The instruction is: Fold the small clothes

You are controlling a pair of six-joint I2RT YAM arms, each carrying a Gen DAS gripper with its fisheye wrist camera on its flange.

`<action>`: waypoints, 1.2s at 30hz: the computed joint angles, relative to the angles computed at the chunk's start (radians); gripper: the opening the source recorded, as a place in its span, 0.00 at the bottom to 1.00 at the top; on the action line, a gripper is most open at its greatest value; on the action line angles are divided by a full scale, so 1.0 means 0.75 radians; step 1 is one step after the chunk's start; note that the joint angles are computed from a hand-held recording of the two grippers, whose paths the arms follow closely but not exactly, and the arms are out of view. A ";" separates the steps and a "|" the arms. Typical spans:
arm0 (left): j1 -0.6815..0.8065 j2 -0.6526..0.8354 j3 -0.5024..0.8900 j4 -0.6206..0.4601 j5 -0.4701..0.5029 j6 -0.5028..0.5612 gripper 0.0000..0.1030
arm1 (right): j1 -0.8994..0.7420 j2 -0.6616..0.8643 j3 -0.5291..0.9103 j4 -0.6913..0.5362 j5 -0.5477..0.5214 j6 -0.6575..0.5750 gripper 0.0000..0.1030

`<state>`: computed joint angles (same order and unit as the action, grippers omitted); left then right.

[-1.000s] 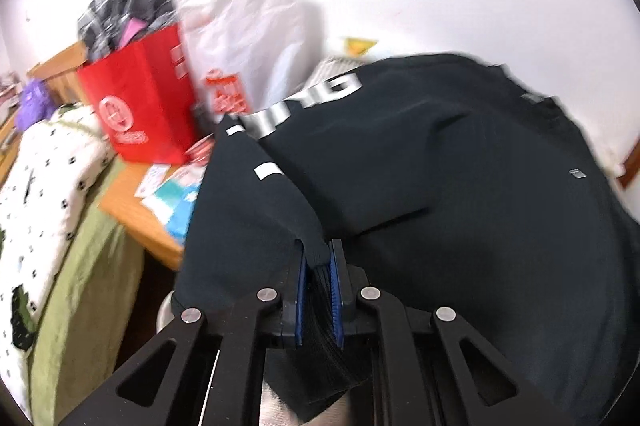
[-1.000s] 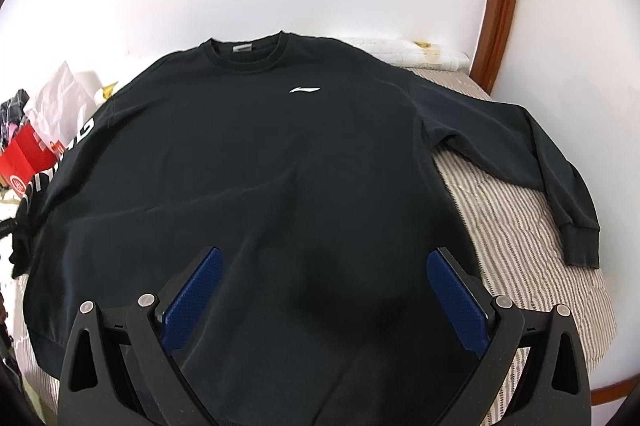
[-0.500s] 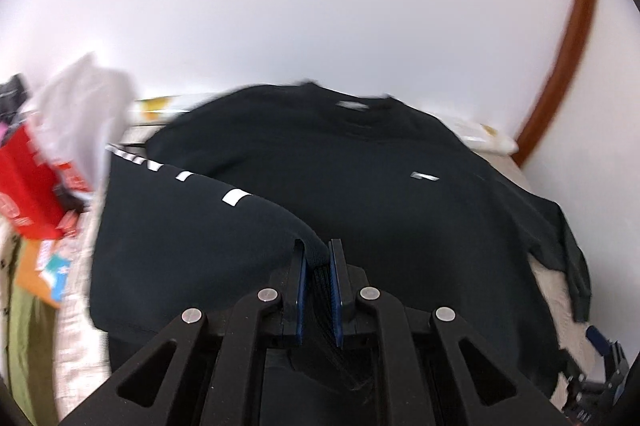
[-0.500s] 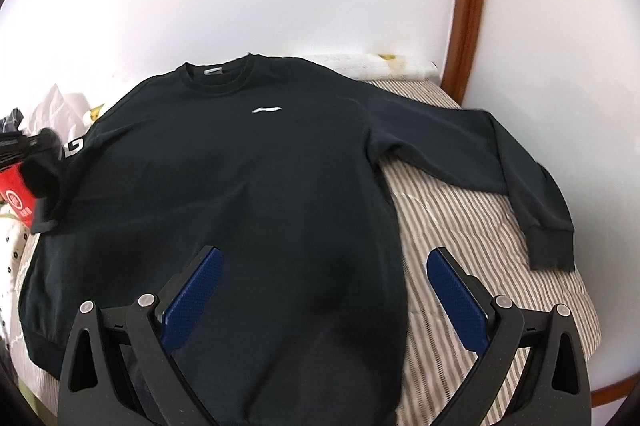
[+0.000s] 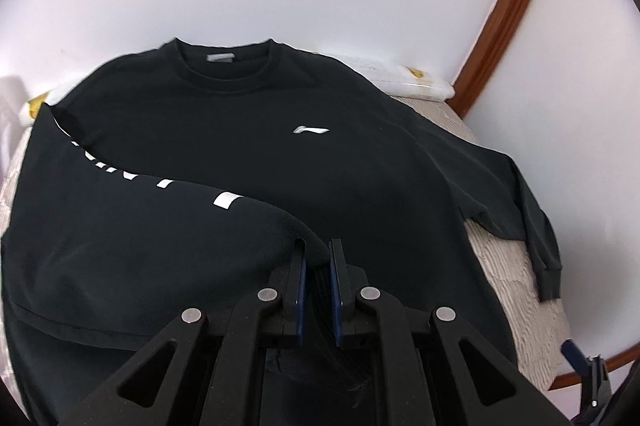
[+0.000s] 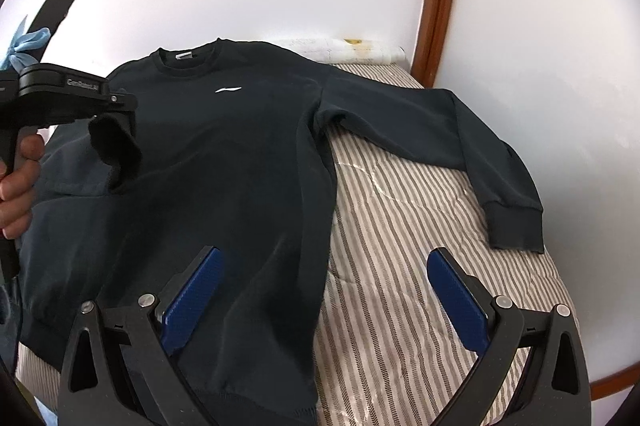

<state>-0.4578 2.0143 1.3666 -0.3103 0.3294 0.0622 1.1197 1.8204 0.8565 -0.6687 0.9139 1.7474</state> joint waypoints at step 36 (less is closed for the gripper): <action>0.875 0.228 -0.039 0.079 -0.009 0.425 0.65 | -0.647 0.547 0.780 0.744 -0.589 -1.379 0.12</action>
<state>0.1982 2.1853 1.3377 -0.2509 0.3223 0.3810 0.6343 2.2305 1.4418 -0.1106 0.4719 0.7128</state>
